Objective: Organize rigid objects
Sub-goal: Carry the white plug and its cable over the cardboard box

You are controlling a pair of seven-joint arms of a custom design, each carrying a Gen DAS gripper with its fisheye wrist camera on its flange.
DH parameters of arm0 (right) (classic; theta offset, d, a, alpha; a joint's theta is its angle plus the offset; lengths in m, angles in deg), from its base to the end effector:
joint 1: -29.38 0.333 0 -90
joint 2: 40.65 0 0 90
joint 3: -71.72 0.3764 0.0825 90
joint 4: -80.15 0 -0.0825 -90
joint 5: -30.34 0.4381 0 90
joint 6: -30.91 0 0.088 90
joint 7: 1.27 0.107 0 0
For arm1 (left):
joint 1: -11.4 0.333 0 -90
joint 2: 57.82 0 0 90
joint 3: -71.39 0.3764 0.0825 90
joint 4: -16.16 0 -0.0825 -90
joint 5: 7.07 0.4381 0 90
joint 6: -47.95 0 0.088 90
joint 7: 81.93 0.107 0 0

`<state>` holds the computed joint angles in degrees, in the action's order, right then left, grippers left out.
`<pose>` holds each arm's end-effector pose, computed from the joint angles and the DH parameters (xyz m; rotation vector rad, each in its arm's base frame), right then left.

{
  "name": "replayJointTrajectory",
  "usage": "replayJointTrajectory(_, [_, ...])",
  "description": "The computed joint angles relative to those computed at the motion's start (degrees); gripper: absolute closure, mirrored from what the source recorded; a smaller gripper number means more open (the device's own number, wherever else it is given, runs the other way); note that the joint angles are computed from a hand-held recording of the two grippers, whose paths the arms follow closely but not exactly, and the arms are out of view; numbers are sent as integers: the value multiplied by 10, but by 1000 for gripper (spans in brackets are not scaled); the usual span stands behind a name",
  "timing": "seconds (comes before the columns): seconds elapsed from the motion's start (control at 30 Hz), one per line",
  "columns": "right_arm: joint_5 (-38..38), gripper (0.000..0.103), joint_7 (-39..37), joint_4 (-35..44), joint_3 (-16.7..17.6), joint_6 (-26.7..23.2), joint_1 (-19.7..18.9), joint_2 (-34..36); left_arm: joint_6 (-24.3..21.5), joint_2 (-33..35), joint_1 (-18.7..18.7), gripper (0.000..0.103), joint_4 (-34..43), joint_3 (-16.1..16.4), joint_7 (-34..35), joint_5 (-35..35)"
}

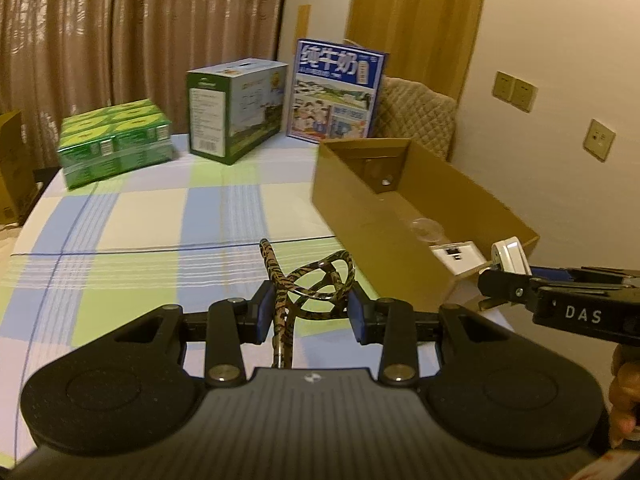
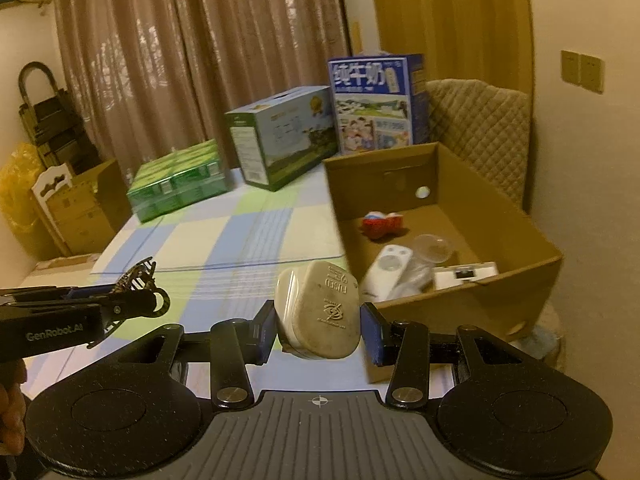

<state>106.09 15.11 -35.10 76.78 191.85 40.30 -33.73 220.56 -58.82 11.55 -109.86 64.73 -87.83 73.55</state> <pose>0.6461 0.1344 0.4740 -1.8373 1.2030 -0.3522 0.5731 -0.1387 0.4691 -1.8430 1.4794 -0.9064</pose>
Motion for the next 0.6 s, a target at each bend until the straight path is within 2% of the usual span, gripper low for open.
replayJointTrajectory(0.37, [-17, 62, 1, 33, -11, 14, -30, 22, 22, 60, -38, 70, 75, 0, 84, -52])
replayJointTrajectory(0.6, [-55, 62, 13, 70, -10, 10, -54, 51, 39, 105, -70, 70, 121, 13, 167, -137])
